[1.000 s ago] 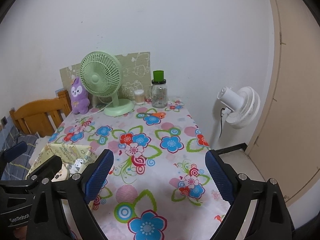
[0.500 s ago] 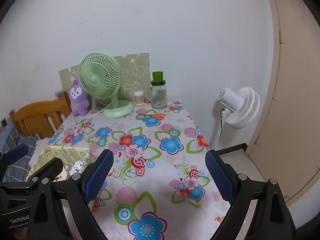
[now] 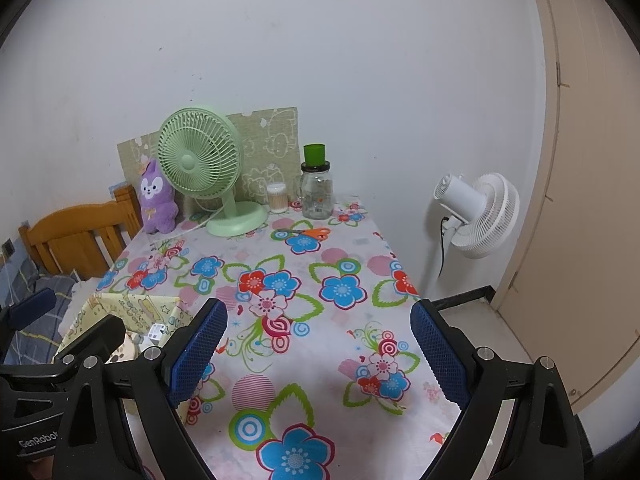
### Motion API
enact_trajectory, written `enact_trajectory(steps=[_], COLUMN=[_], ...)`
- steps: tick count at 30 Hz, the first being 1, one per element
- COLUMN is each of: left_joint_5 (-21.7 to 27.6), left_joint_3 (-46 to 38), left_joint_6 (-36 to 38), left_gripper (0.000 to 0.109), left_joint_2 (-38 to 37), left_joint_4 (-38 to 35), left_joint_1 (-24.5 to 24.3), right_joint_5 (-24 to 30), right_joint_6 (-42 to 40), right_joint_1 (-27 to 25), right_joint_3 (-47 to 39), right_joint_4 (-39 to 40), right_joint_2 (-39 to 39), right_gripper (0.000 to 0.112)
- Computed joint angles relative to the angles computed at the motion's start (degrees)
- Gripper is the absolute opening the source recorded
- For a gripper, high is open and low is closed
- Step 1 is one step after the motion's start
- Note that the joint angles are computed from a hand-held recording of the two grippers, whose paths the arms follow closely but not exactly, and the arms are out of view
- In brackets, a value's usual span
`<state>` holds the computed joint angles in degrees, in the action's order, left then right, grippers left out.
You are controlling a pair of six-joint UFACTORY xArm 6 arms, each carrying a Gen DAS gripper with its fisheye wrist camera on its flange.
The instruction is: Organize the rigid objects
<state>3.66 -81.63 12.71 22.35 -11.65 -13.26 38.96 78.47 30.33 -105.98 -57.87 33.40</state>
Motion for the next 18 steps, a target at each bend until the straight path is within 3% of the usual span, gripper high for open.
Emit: enact_trajectory(steps=[6, 13, 18], left_joint_5=[2.49, 2.66, 2.24], left_joint_3=[-1.47, -1.68, -1.26], left_joint_6=[6.27, 5.14, 8.54], left_gripper=[0.103, 0.103, 0.103], left_joint_2=[0.49, 0.69, 0.14], left_joint_4=[-7.18, -5.76, -9.16], left_joint_1=[-0.51, -0.30, -0.50], right_joint_5=[0.20, 0.74, 0.72], right_joint_6=[-0.19, -0.63, 1.16], right_joint_1=[-0.10, -0.06, 0.18], right_joint_3=[0.13, -0.54, 0.29], right_joint_4=[0.18, 0.68, -1.21], right_joint_2=[-0.08, 0.39, -0.06], right_gripper=[0.095, 0.095, 0.095])
